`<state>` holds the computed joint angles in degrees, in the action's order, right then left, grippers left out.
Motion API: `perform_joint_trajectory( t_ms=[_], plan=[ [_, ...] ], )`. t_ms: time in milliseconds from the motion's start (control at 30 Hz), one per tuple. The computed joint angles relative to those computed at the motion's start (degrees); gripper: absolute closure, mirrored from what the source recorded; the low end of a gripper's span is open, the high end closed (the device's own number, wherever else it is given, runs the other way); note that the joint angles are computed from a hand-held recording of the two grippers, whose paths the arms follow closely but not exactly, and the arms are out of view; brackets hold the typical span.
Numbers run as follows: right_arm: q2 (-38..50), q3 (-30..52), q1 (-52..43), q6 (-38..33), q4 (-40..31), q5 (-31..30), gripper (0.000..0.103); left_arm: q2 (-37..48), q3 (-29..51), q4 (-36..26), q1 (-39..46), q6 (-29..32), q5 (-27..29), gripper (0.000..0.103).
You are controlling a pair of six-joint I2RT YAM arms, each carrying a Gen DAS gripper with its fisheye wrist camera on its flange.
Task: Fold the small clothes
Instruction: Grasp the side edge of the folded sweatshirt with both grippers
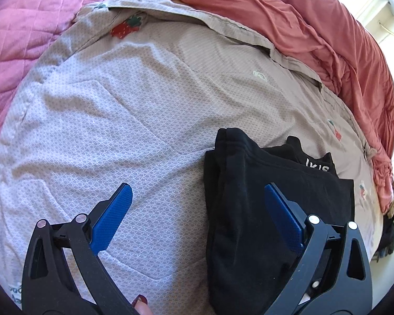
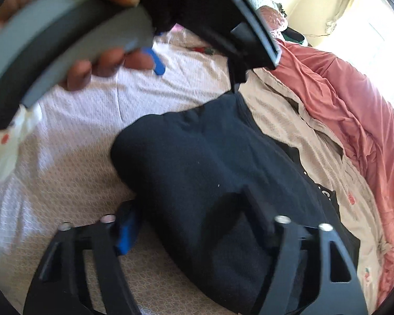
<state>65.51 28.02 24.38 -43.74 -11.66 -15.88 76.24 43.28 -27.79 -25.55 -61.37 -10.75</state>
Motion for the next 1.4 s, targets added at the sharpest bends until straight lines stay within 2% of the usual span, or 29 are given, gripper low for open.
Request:
perform_joint_trajectory(
  t_ms=[133, 167, 333, 400, 467, 567, 733, 767, 800, 833, 900, 1000, 1033, 1100, 1133, 1167, 1200, 1233, 1267, 1300, 1400],
  plan=[
    [2.7, 6.2, -4.6, 2.3, -7.8, -7.8, 0.076, -0.1, -0.4, 0.6, 0.4, 0.2, 0.8, 0.01],
    [3.2, 7.6, -5.4, 2.7, -9.7, -9.4, 0.08, 0.0, -0.3, 0.6, 0.4, 0.3, 0.7, 0.01],
    [8.6, 14.7, -11.1, 5.7, -18.8, -19.0, 0.082, 0.5, -0.5, 1.1, 0.6, 0.4, 1.3, 0.01],
    [11.6, 16.2, -11.4, 4.8, -21.8, -19.7, 0.082, 1.1, -0.3, 1.4, 0.6, 0.5, 1.8, 0.01],
    [12.2, 15.5, -10.7, 4.1, -21.5, -18.1, 0.082, 1.4, -0.3, 1.3, 0.6, 0.8, 2.1, 0.01],
    [11.9, 15.2, -10.4, 3.5, -22.0, -18.0, 0.079, 1.1, -0.4, 1.5, 0.5, 0.8, 2.1, 0.01],
    [9.3, 14.7, -9.4, -0.6, -23.8, -17.1, 0.067, 1.5, -0.8, 2.5, 0.7, 1.0, 2.8, 0.01],
    [7.9, 13.7, -9.1, -1.3, -22.8, -16.2, 0.065, 1.6, -1.2, 3.5, 0.7, 1.1, 3.1, 0.01],
    [5.3, 11.8, -8.2, -1.9, -21.3, -14.8, 0.058, 1.7, -1.7, 4.8, 0.9, 1.3, 3.8, 0.01],
    [3.6, 10.1, -7.2, -2.5, -18.9, -12.8, 0.046, 2.2, -1.9, 5.8, 1.1, 1.4, 4.2, 0.01],
    [-1.9, 4.6, -3.7, -4.3, -13.4, -6.7, 0.041, 3.3, -2.4, 8.0, 1.2, 1.7, 4.9, 0.01],
    [-4.6, -0.3, -0.7, -7.0, -8.5, -1.4, 0.04, 5.1, -3.4, 11.8, 1.8, 1.6, 7.6, 0.01],
    [-5.5, -2.1, 0.1, -7.5, -6.4, 0.7, 0.04, 5.1, -4.1, 13.2, 1.9, 1.5, 8.1, 0.012],
    [-5.2, -4.3, 0.1, -8.1, -2.0, 3.1, 0.04, 5.0, -4.6, 14.7, 1.7, 1.2, 7.4, 0.026],
    [-4.0, -4.1, -0.6, -7.8, -1.0, 3.0, 0.04, 4.6, -5.1, 15.7, 1.8, 1.0, 7.3, 0.037],
    [-3.0, -3.9, -1.0, -7.2, 0.0, 3.2, 0.042, 4.2, -5.8, 16.9, 2.0, 0.8, 7.9, 0.042],
    [-1.9, -3.4, -1.7, -6.6, 0.7, 3.5, 0.047, 3.9, -6.7, 18.5, 2.4, 0.6, 9.1, 0.042],
    [-1.1, -2.6, -2.5, -6.3, 0.5, 3.1, 0.066, 3.6, -7.3, 19.6, 2.9, 0.5, 9.9, 0.042],
    [-0.5, -1.7, -3.7, -6.1, -0.4, 2.0, 0.073, 3.5, -7.9, 20.9, 3.2, 0.3, 10.9, 0.042],
    [0.5, 0.7, -5.7, -5.3, -3.4, -1.1, 0.087, 3.4, -8.4, 21.9, 3.5, 0.0, 11.8, 0.042],
    [2.9, 6.6, -10.5, -3.3, -10.2, -7.5, 0.092, 3.6, -8.9, 23.0, 4.0, -0.9, 13.0, 0.036]
  ],
)
